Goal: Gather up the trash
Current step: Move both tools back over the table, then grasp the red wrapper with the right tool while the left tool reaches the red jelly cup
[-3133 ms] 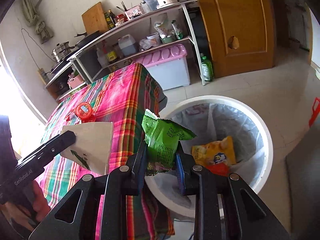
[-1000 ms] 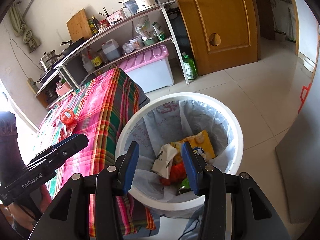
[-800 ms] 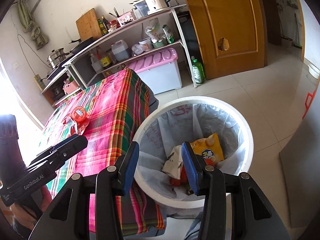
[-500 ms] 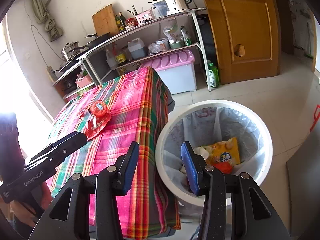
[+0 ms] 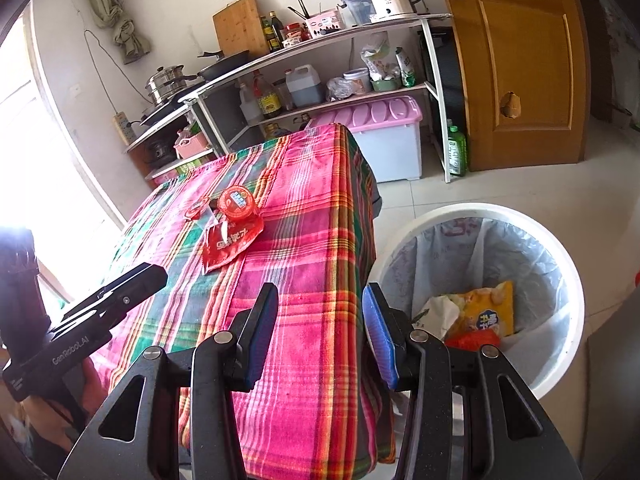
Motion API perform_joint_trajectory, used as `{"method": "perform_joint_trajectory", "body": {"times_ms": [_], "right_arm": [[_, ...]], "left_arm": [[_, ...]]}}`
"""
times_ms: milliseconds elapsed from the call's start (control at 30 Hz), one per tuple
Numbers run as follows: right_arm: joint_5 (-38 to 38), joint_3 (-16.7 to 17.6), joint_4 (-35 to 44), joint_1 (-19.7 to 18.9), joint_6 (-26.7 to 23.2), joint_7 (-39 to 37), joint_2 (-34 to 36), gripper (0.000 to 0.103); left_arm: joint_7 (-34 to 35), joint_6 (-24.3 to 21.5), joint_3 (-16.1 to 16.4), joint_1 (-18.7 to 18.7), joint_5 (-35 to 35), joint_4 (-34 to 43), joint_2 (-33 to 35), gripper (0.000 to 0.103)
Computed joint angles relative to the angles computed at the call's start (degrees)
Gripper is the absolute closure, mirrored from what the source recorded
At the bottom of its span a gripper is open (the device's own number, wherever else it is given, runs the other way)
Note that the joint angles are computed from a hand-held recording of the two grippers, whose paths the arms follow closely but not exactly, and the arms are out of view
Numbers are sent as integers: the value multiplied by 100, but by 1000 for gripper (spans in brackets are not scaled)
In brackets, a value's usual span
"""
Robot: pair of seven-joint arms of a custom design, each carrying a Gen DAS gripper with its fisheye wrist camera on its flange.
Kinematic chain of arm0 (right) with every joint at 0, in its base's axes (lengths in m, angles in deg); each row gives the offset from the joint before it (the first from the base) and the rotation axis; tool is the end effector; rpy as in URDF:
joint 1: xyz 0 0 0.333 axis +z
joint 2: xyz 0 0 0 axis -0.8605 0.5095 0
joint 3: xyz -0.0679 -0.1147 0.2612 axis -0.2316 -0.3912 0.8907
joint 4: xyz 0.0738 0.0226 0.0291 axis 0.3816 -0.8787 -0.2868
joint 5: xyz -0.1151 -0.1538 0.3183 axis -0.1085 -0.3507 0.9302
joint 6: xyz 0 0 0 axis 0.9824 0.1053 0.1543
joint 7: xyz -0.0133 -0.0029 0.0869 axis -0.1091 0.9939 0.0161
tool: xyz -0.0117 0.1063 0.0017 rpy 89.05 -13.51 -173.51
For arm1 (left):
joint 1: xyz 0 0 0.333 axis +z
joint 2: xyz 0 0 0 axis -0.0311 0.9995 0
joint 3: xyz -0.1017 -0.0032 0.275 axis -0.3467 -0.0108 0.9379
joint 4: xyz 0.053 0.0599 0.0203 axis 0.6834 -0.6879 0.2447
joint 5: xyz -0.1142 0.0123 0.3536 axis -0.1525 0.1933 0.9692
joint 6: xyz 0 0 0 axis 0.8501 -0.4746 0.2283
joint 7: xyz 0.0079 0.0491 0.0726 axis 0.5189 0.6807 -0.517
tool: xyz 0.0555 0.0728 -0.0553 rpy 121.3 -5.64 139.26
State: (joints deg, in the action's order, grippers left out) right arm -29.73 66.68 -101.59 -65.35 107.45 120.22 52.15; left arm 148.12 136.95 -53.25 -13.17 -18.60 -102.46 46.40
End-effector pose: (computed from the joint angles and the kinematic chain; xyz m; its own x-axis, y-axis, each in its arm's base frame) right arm 0.6202 0.1471 0.3497 0.2222 -0.9214 -0.3187 -0.7335 0.0574 -0.6773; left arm 0.5856 -0.1947 0.3250 -0.1816 -0.9554 0.2330 -0.6054 -0.0781 -0.7921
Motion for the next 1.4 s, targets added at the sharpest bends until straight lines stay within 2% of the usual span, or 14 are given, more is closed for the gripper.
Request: {"method": "perform_joint_trajectory", "body": {"times_ms": [200, 633, 1000, 1067, 1167, 1400], "right_arm": [[-248, -134, 242, 198, -163, 113, 156, 58], [-1095, -690, 1214, 854, -769, 861, 789, 58], [-1961, -1261, 2742, 1472, -1629, 1853, 1765, 58], [-2111, -1366, 3052, 1567, -1805, 2069, 1962, 58], [-2278, -1441, 3503, 1631, -2061, 2291, 2250, 58], [-2472, -1501, 4367, 1679, -2545, 2613, 2803, 58]], "left_arm": [[-21, 78, 127, 20, -127, -75, -24, 55], [66, -19, 326, 130, -319, 122, 119, 55], [134, -588, 433, 317, -146, 924, 559, 55], [128, -733, 487, 302, -120, 1127, 673, 49], [109, -893, 340, 486, 5, 1443, 871, 46], [34, -1484, 439, 448, 176, 2339, 1348, 44]]}}
